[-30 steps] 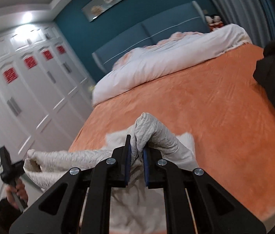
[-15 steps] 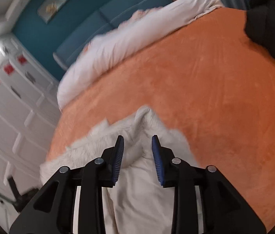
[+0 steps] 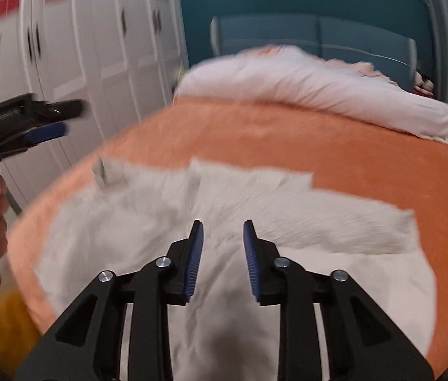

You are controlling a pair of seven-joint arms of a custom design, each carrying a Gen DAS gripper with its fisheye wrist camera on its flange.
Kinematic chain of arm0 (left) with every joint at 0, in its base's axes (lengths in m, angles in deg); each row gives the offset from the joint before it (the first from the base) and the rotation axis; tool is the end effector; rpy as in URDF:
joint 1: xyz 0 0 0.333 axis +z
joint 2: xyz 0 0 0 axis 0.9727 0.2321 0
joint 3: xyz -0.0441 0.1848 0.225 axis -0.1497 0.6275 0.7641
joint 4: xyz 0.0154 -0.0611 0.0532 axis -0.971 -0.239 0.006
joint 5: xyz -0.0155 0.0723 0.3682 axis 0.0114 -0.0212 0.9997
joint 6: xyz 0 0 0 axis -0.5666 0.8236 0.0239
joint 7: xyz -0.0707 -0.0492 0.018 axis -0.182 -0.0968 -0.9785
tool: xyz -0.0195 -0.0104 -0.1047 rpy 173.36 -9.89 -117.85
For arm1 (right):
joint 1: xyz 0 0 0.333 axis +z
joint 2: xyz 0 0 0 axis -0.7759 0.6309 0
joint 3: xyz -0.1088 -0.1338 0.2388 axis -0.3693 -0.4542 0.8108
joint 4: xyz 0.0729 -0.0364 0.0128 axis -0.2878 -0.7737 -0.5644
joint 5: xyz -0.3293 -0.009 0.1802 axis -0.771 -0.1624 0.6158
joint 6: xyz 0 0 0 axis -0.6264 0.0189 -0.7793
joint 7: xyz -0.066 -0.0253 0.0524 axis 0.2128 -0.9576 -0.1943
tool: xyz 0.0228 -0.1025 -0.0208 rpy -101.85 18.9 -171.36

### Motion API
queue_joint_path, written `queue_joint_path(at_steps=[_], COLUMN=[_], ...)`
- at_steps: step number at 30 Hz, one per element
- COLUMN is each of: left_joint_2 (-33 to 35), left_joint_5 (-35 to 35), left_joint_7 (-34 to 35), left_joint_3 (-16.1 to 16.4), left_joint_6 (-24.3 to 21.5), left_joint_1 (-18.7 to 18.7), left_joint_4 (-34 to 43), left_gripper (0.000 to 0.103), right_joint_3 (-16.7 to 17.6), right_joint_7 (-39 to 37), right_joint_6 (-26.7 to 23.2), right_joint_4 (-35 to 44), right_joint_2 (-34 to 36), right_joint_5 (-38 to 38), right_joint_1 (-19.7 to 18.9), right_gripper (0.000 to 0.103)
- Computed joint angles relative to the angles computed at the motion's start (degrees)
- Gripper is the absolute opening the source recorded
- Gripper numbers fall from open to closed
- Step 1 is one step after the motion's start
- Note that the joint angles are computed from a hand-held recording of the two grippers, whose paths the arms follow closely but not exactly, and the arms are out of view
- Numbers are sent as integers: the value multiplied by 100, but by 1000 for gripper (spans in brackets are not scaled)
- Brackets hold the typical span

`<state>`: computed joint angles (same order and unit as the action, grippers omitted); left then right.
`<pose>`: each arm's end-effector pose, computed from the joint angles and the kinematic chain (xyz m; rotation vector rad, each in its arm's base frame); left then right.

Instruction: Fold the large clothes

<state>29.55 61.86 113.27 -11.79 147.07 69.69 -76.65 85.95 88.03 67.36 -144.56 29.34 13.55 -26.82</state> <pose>0.5127 -0.1705 0.6059 -1.6097 1.9062 -1.0393 0.4451 0.3394 0.5808 -1.7669 1.5363 -0.7068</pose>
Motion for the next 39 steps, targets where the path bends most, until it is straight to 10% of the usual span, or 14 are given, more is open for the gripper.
queue_joint_path(at_steps=[3,9,14,22,26,33,39], left_joint_2=[465,1029,1211,1534,1328,629,990], left_joint_5=[1256,1092,2400,1884,2025,505,1861], left_joint_7=[-823,-677,-1927,-1571,-1617,-664,-1445], left_joint_3=[-279,72,195,343,371,86,-67], left_joint_6=[-96,282,699,754,88,30,-72], left_joint_1=[290,176,43,-72,-123,-73,-102], left_joint_4=[41,-114,-205,39,239,74,44], left_gripper=[67,74,76,77,75,82,85], right_joint_3=[-191,-574,-388,-575,-363,-157,-270], right_joint_7=[374,590,1295,995,686,-269,-68], right_joint_6=[-13,782,1074,1672,688,575,207], right_joint_4=[-213,-1045,-1119,-1438,-1034,44,565], right_joint_2=[-23,-106,84,78,-80,419,1178], right_joint_5=[53,670,40,646,962,1339,1003], right_joint_1=[-197,-666,-893,-876,-843,-223,172], right_gripper=[24,17,17,17,21,22,19])
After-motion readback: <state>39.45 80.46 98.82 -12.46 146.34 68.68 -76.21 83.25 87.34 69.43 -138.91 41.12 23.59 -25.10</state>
